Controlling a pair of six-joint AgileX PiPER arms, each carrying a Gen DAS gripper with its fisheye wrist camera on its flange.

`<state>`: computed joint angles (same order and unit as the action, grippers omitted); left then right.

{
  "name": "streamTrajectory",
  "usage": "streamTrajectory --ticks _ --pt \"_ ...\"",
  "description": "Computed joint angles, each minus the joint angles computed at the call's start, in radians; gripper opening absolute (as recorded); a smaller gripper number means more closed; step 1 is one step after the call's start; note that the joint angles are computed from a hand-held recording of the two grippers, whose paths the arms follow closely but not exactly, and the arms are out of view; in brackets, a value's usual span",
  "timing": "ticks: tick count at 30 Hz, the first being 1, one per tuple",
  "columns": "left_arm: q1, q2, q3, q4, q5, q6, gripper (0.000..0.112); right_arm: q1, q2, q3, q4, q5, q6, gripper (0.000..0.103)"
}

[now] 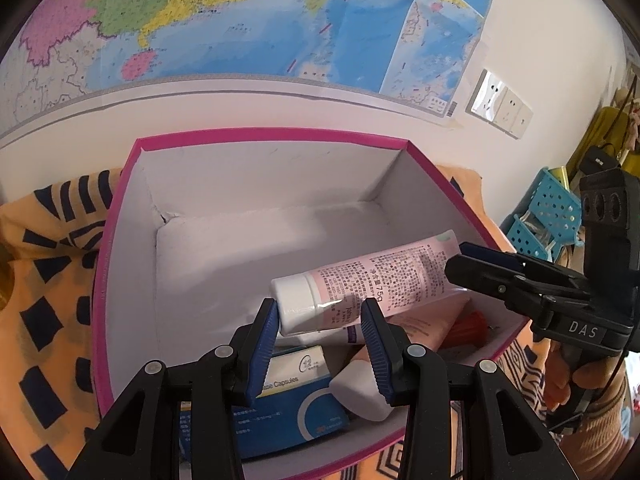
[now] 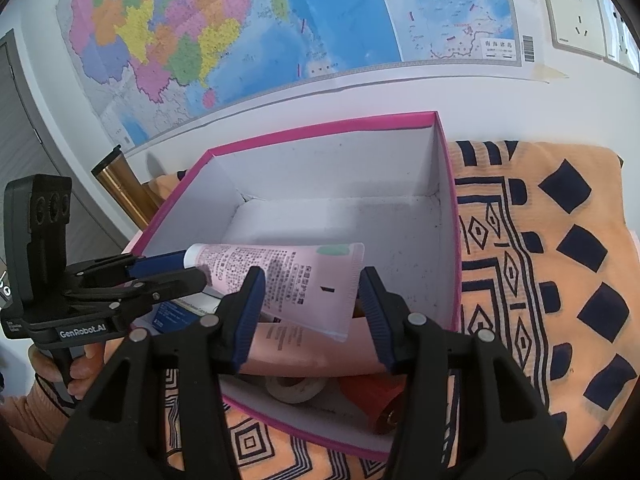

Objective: Organize rigid objects
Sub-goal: 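Open the right gripper to release the small pink tube inside the box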

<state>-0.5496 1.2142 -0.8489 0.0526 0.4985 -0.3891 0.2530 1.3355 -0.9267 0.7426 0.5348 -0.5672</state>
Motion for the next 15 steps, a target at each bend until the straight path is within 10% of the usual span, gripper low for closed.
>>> streamTrajectory --ticks 15 --pt "0.002 0.044 -0.014 0.103 0.006 -0.096 0.042 0.067 0.015 -0.025 -0.201 -0.052 0.225 0.054"
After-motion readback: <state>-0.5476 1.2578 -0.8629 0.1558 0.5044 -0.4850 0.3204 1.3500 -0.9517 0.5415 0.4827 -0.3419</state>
